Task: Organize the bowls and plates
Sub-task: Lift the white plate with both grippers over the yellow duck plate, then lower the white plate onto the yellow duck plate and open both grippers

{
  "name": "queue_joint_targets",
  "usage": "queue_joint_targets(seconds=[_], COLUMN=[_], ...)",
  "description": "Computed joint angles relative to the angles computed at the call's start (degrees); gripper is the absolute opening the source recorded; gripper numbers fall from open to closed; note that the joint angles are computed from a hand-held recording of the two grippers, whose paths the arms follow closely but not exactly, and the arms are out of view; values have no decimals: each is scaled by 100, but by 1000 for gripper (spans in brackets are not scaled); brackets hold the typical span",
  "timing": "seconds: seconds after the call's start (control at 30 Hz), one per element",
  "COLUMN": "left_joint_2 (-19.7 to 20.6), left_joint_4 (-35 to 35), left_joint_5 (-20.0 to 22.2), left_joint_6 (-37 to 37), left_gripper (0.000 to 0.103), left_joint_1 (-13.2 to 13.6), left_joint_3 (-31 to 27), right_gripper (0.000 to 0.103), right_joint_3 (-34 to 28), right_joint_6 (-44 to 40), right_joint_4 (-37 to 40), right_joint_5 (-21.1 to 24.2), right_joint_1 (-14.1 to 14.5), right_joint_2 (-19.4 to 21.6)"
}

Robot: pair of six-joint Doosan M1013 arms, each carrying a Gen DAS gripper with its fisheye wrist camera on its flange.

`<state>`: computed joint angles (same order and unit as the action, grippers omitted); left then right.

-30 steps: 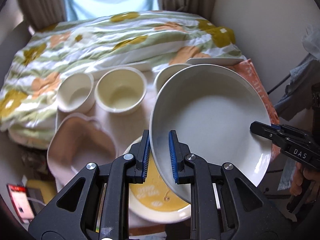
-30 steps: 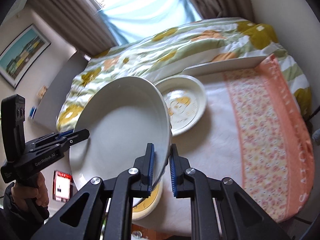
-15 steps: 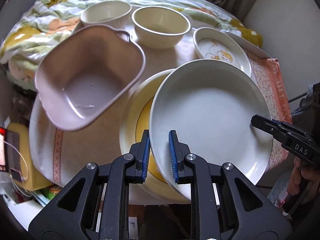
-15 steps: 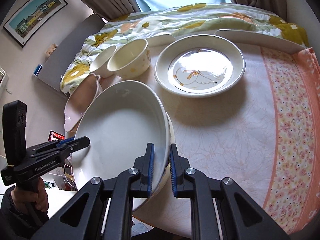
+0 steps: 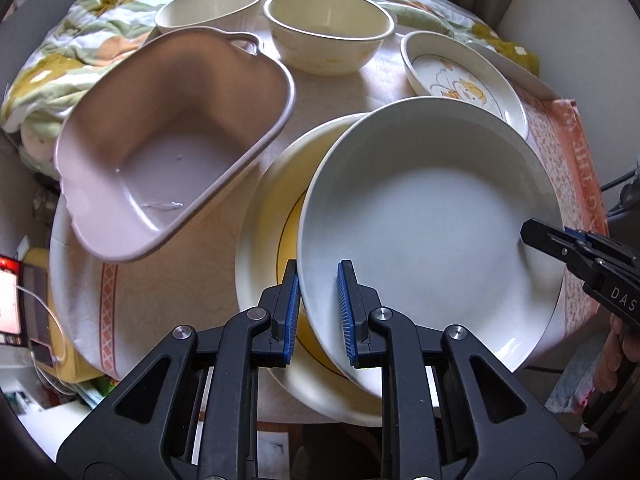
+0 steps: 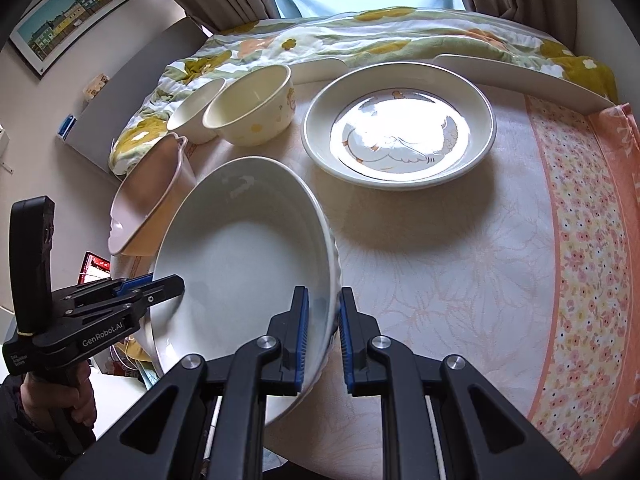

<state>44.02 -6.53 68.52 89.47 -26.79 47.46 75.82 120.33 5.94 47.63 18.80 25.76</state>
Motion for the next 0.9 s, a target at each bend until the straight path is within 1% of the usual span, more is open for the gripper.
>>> queue_joint_targets(seconds=[0.13,0.33,0.5,0.7,0.8,0.9], left_joint_2=[26,28,-59,-101,-186,-246], left_joint_4=[242,756,1542,1809,2119,2371], left_joint_5=[15,-77,-299,-367,-559,-673], left_joint_6=[4,-8,6,-48,-54,-81], left_gripper=[16,16,16,16,16,16], left_joint_1=[-98,-248,-439,-481,-537,-580], left_joint_3=[-25,1,186,260,408,540], right_gripper=[14,14,14,14,14,14], right_joint_3=[7,-38,-90,-127,-193,-293], right_joint_6=[153,288,427,554,602,716], right_joint_4=[-94,-327,-565,-811,-962,-1415], right_joint_5=[20,68,166,202,278,443], right_joint_1=[-3,46,111,183,232,343], right_joint_2=[2,21,79,122,168,224])
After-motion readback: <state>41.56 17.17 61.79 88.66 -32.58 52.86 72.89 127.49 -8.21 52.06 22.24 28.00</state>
